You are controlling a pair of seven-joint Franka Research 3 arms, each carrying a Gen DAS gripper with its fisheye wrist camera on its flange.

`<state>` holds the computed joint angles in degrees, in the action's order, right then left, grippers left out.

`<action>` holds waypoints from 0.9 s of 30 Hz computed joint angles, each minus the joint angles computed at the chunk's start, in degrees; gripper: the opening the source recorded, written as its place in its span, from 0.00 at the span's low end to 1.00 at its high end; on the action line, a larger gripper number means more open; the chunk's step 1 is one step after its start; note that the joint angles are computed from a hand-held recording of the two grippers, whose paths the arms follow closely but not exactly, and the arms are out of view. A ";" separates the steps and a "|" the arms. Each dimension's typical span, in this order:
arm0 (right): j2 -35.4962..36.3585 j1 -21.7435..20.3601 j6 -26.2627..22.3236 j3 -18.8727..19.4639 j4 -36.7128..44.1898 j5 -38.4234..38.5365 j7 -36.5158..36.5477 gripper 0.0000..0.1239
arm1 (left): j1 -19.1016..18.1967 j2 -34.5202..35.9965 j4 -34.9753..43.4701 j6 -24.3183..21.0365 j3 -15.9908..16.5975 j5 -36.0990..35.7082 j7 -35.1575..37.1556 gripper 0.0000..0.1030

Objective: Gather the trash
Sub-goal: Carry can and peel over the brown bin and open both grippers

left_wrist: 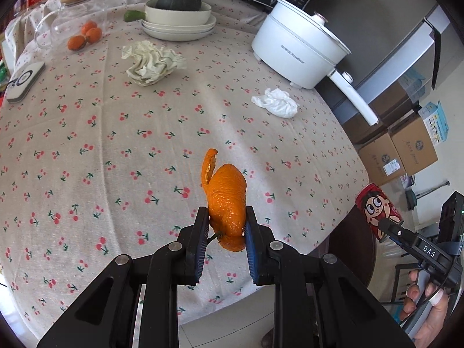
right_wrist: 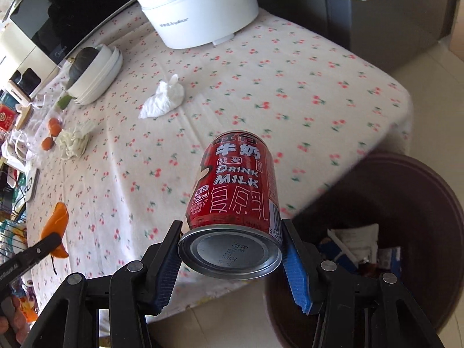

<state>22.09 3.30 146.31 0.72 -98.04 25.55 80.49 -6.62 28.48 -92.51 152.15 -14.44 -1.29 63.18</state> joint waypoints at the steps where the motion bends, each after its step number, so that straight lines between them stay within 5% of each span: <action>1: -0.88 -0.43 0.26 -0.06 -1.25 0.44 -0.49 0.45 | -0.20 0.21 0.35 -0.23 -0.29 0.06 0.31 0.24; 14: -8.98 -4.25 1.76 -2.85 -14.11 2.53 -5.80 0.45 | -6.23 8.33 12.33 -3.41 -3.09 1.60 6.62 0.24; 27: -10.69 -6.73 1.61 -4.83 -18.56 1.81 -7.24 0.45 | -13.34 21.26 29.91 -9.43 -5.23 1.07 17.03 0.27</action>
